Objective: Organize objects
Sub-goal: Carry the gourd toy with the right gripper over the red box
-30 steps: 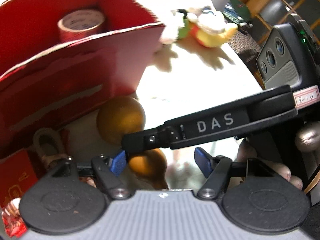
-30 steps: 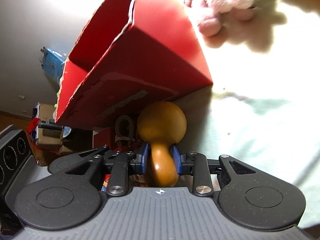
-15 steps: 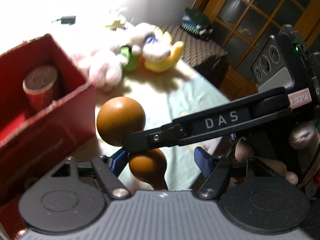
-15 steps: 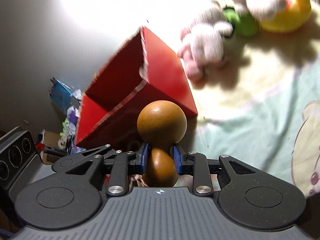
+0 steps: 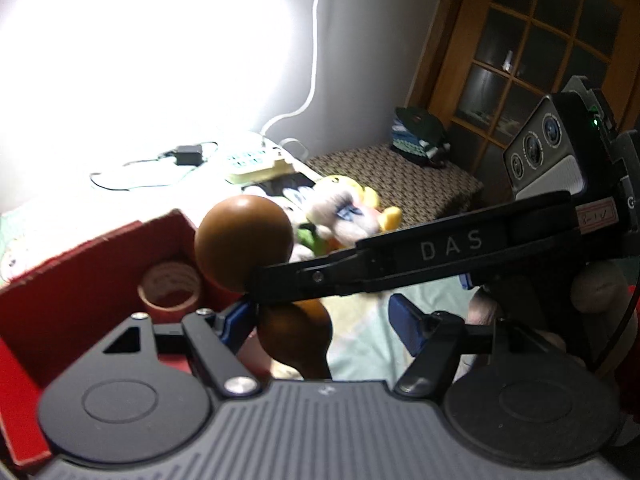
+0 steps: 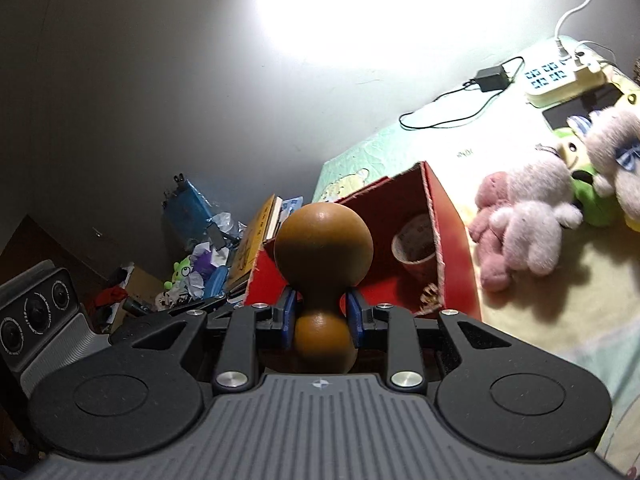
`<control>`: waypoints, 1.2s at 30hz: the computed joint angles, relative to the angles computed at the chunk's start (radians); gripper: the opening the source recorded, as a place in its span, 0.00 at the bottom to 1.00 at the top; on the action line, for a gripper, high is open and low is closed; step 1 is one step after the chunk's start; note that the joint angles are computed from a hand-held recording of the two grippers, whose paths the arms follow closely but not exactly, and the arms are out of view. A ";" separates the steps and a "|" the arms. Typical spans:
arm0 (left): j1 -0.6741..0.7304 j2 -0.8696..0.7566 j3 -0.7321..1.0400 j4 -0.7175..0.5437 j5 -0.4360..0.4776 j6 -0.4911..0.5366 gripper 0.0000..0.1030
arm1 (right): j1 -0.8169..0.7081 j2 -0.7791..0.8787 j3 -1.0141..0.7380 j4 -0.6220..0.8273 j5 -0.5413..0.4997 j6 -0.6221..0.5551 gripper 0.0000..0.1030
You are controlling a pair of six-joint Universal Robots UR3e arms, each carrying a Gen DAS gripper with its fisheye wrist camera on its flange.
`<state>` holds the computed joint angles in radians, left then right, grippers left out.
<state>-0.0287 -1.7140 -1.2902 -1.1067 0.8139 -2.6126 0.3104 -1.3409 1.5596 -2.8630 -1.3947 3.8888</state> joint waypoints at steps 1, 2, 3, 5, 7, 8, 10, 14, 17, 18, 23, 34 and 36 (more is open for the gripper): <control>0.009 -0.011 0.014 0.003 0.001 -0.006 0.69 | -0.002 0.029 -0.045 0.015 0.008 -0.012 0.28; 0.016 -0.026 0.035 0.004 0.005 -0.015 0.69 | -0.004 0.057 -0.086 0.028 0.015 -0.023 0.28; 0.022 -0.043 0.059 0.001 0.010 -0.024 0.68 | -0.005 0.084 -0.128 0.044 0.022 -0.036 0.28; 0.035 -0.070 0.095 -0.001 0.022 -0.037 0.68 | -0.008 0.136 -0.207 0.076 0.038 -0.052 0.28; 0.045 -0.096 0.127 -0.003 0.034 -0.047 0.68 | -0.016 0.192 -0.292 0.113 0.062 -0.069 0.28; 0.049 -0.109 0.143 -0.006 0.042 -0.051 0.68 | -0.019 0.215 -0.327 0.127 0.075 -0.075 0.28; 0.054 -0.143 0.183 -0.017 0.056 -0.062 0.68 | -0.026 0.263 -0.398 0.159 0.101 -0.090 0.28; 0.043 -0.220 0.258 -0.033 0.096 -0.094 0.68 | -0.026 0.351 -0.539 0.245 0.120 -0.112 0.28; 0.050 -0.274 0.314 -0.067 0.097 -0.105 0.67 | -0.030 0.406 -0.614 0.296 0.132 -0.119 0.28; 0.052 -0.293 0.332 -0.079 0.098 -0.108 0.67 | -0.034 0.423 -0.634 0.310 0.141 -0.113 0.28; 0.048 -0.372 0.388 -0.110 0.117 -0.121 0.66 | -0.046 0.495 -0.717 0.379 0.162 -0.108 0.28; 0.058 -0.605 0.684 -0.328 0.118 -0.131 0.63 | -0.074 0.730 -1.107 0.650 0.209 -0.107 0.24; 0.056 -0.638 0.729 -0.337 0.138 -0.142 0.64 | -0.076 0.797 -1.236 0.737 0.214 -0.116 0.21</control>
<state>0.0271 -2.3519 -0.5611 -1.4442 0.9518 -2.7550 0.2346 -0.5435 0.3240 -2.1258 -1.1808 3.7723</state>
